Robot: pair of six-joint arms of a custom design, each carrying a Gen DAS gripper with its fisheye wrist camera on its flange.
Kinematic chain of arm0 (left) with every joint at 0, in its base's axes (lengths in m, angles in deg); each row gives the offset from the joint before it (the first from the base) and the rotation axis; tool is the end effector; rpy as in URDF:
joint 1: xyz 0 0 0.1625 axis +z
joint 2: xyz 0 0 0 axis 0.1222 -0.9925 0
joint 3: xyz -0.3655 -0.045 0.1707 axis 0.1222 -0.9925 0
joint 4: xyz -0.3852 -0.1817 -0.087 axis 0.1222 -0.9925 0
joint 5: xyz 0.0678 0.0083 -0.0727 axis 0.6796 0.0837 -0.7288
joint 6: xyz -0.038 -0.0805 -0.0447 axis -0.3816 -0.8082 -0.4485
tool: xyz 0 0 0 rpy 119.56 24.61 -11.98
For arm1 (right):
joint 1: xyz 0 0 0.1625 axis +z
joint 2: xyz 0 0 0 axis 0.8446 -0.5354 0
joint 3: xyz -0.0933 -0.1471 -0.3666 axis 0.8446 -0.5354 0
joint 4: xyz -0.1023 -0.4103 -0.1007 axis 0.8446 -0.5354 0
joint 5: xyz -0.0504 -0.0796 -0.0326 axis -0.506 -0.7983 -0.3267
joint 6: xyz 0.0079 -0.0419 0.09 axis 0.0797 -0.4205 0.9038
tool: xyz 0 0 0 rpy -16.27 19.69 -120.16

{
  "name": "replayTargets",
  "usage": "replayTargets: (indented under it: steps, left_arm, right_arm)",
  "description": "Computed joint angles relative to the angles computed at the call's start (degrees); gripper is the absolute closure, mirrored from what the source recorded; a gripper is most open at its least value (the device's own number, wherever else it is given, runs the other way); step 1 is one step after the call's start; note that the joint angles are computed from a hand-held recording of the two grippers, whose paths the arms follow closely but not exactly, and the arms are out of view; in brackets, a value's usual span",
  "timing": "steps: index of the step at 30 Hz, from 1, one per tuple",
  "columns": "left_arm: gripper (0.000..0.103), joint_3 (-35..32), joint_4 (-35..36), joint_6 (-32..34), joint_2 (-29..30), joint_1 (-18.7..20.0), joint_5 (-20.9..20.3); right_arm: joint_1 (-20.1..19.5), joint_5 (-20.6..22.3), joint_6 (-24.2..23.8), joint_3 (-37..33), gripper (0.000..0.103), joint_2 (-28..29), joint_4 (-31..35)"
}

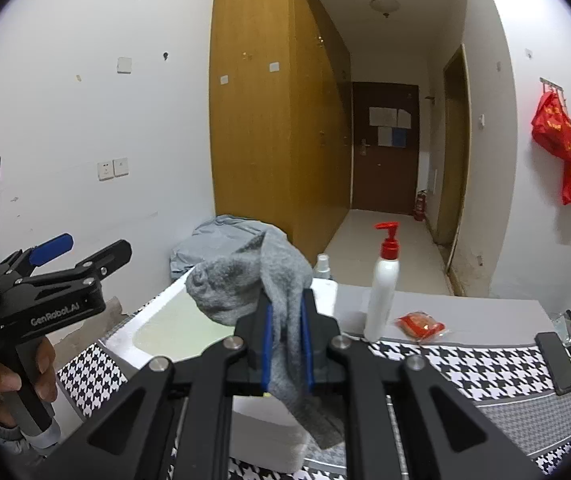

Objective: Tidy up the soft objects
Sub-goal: 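Lower the grey sock into the foam box and open the right tool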

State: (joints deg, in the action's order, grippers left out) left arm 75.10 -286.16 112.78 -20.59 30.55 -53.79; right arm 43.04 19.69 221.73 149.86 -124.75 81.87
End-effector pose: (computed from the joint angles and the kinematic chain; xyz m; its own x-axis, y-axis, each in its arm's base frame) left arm -0.2209 -0.4607 0.1739 -0.6715 -0.3345 -0.6611 0.6105 0.2558 -0.7496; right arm 0.2271 -0.5111 0.1139 -0.6071 -0.5192 0.6015 -0.7878 0.2947 -0.5408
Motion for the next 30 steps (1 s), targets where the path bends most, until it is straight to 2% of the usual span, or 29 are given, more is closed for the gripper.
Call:
replayTargets:
  steps: [6,10,22,24,25,26,28,30]
  left_arm:
    - [0.001,-0.9,-6.6,8.1,-0.5,-0.5,1.4]
    - [0.001,-0.8,-8.8,10.2,-0.7,-0.8,1.5]
    - [0.001,1.1,-10.1,9.6,-1.8,-1.0,1.7]
    - [0.001,1.0,-10.3,9.8,-1.7,-1.0,1.6]
    - [0.001,0.9,-10.7,10.3,-1.7,-1.1,1.6]
    - [0.001,1.1,-11.1,10.6,-1.8,-1.2,1.6]
    - [0.001,1.0,-11.5,11.1,-2.0,-1.2,1.5]
    - [0.001,0.9,-12.2,11.7,-2.1,-1.1,1.4]
  right_arm:
    - [0.8,-0.5,0.5,-2.6,0.087,2.4,3.0]
    - [1.7,0.0,0.6,-4.1,0.087,3.9,3.9]
    - [2.9,1.7,1.5,-8.1,0.087,7.4,5.7]
    - [3.0,1.9,1.7,-9.1,0.078,8.1,6.8]
    - [3.0,1.9,1.9,-9.5,0.061,8.4,7.1]
    - [3.0,2.0,2.1,-9.7,0.04,8.7,7.1]
    - [3.0,3.1,1.8,-10.2,0.02,9.4,7.1]
    - [2.7,3.4,2.3,-10.2,0.02,9.7,6.8]
